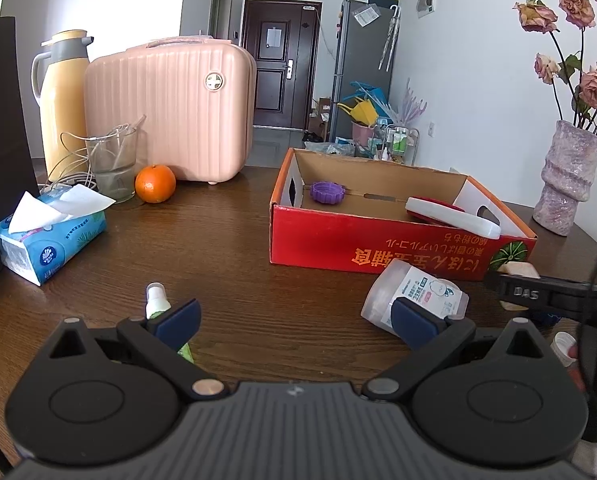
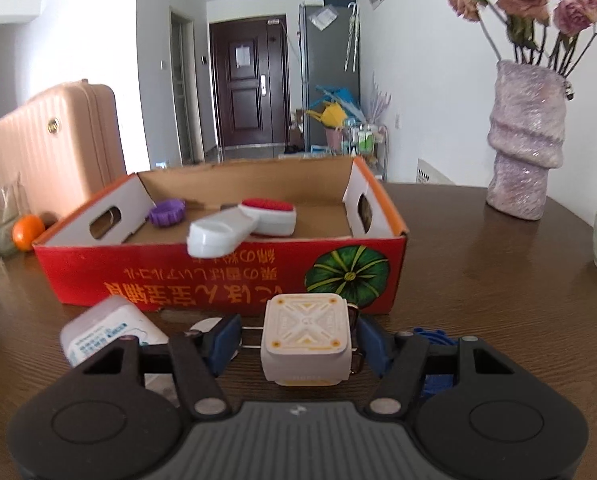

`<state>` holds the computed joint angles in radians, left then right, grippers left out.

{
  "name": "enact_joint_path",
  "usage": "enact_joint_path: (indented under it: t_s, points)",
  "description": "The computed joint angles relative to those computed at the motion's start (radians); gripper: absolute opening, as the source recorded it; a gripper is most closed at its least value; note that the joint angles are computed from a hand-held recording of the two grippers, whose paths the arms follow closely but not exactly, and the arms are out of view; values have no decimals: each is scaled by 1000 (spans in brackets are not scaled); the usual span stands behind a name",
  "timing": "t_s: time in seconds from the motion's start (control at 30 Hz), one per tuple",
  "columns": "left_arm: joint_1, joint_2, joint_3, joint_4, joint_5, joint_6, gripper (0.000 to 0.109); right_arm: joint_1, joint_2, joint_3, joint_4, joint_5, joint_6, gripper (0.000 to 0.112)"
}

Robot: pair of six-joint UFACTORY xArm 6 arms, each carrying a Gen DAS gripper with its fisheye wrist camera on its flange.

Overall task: Organize rigid objects
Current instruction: 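Hold the block in the right gripper while the left gripper closes on the white wipes container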

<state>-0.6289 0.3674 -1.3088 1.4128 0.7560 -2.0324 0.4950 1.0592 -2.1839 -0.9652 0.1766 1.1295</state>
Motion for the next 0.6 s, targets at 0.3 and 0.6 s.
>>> enact_joint_path:
  t_s: [0.3, 0.6]
  points:
    - [3, 5, -1, 5, -8, 0, 103, -36, -200, 239, -539, -62, 538, 63]
    - [-4, 11, -3, 14, -2, -2, 103, -46, -332, 389, -901, -43, 909, 63]
